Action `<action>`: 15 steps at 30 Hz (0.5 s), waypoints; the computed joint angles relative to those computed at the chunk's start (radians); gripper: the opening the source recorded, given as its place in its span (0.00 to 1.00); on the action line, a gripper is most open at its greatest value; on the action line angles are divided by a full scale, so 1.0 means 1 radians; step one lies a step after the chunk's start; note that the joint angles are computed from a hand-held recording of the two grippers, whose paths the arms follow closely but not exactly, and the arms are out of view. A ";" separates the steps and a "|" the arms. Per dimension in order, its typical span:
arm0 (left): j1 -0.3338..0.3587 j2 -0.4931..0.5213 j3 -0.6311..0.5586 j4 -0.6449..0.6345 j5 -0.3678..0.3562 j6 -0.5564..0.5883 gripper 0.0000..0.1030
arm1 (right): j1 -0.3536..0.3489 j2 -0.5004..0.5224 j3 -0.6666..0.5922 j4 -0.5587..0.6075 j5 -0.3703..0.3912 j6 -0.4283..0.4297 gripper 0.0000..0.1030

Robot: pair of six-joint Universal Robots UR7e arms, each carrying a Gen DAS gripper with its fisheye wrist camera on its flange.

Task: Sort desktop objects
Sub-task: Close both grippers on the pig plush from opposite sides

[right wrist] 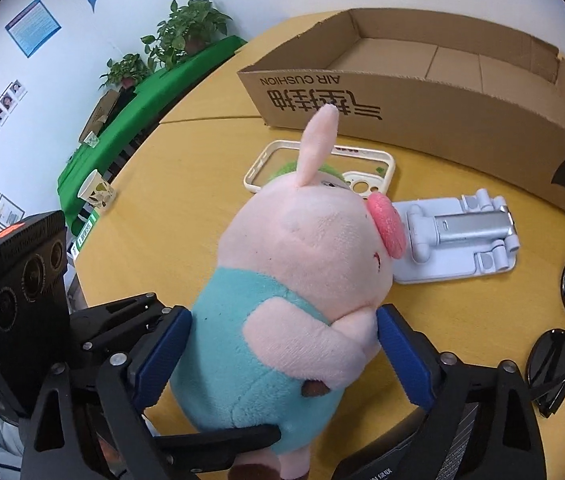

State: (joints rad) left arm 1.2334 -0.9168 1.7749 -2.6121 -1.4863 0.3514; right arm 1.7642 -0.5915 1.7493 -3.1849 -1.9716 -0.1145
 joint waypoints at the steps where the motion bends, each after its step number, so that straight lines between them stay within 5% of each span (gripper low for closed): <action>1: -0.001 -0.002 -0.001 0.002 -0.004 0.005 0.73 | 0.005 0.002 0.001 -0.010 -0.007 -0.011 0.86; 15: -0.101 0.009 -0.127 -0.044 -0.095 0.134 0.71 | 0.119 -0.081 -0.010 -0.256 -0.117 -0.227 0.83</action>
